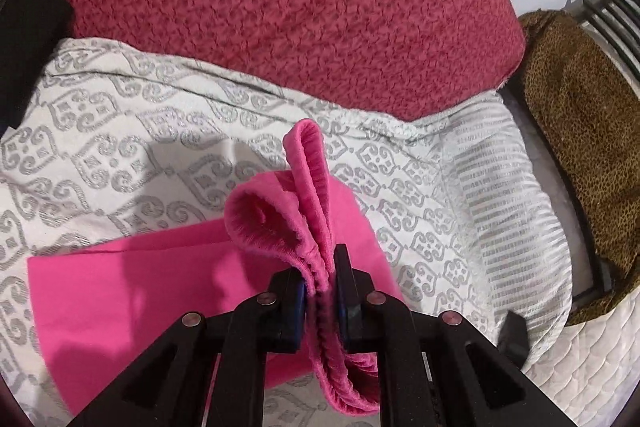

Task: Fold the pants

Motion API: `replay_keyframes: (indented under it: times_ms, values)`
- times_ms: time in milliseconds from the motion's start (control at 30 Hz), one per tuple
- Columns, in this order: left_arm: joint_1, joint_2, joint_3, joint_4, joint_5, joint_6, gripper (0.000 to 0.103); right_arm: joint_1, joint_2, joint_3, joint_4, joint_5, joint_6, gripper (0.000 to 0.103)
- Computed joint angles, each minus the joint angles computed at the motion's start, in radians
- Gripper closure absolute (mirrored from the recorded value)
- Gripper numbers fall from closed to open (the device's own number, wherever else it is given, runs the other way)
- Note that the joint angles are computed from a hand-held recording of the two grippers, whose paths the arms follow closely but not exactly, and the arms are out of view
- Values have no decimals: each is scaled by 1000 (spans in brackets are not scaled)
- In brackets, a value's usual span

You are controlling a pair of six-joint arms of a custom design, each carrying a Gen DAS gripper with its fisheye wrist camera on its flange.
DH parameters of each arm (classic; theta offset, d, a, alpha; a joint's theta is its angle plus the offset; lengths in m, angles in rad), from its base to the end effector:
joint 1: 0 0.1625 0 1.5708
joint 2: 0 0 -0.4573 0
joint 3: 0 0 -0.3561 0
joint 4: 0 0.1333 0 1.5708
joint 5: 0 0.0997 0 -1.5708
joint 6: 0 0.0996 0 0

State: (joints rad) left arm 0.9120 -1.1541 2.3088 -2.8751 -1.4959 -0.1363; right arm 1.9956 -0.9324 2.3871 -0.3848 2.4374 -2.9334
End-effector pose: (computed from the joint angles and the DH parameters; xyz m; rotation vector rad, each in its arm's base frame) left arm -0.1595 -0.4360 0.1716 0.7973 3.0161 -0.2608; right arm 0.1583 -0.2108 0.0716 -0.0221 -2.3310 0.8961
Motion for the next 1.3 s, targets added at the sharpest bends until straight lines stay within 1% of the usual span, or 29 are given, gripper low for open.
replay_keyframes:
  times_ms: [133,267,300,333,400,433,467,500,533,600,733,800,833,933,1067,1300]
  values:
    - [-3,-45,-8,17,16,5,92,-57,-3,-8,-13,-80,17,29]
    - [1,-101,-13,51,51,26,92,-87,-11,-24,-25,-114,14,29]
    - [4,-109,-15,58,56,27,92,-90,-11,-29,-30,-113,6,31]
    - [10,-117,-18,67,60,31,92,-75,3,-36,-27,-92,19,35]
    - [28,-132,-26,91,61,34,92,-56,41,-72,12,-40,35,73]
    - [39,-138,-30,102,58,35,92,-58,48,-83,30,-54,30,80]
    - [46,-142,-33,112,60,37,92,-48,60,-86,31,-53,36,82]
    - [51,-147,-35,120,61,43,92,-31,72,-97,32,-23,29,83]
    - [54,-153,-35,128,65,48,92,1,91,-110,33,21,11,83]
    - [61,-166,-36,143,71,58,92,42,118,-134,44,76,-19,83]
    - [80,-196,-40,172,75,71,92,101,161,-177,91,132,-51,83]
    - [96,-209,-44,183,87,73,92,122,176,-188,87,146,-89,83]
    - [104,-214,-47,191,88,70,92,143,193,-198,96,156,-89,83]
    - [125,-234,-51,215,89,73,92,177,228,-231,120,179,-105,83]
    - [156,-244,-42,236,102,82,92,175,251,-258,139,179,-137,83]
    - [248,-225,-14,210,95,88,92,179,288,-280,189,184,-117,81]
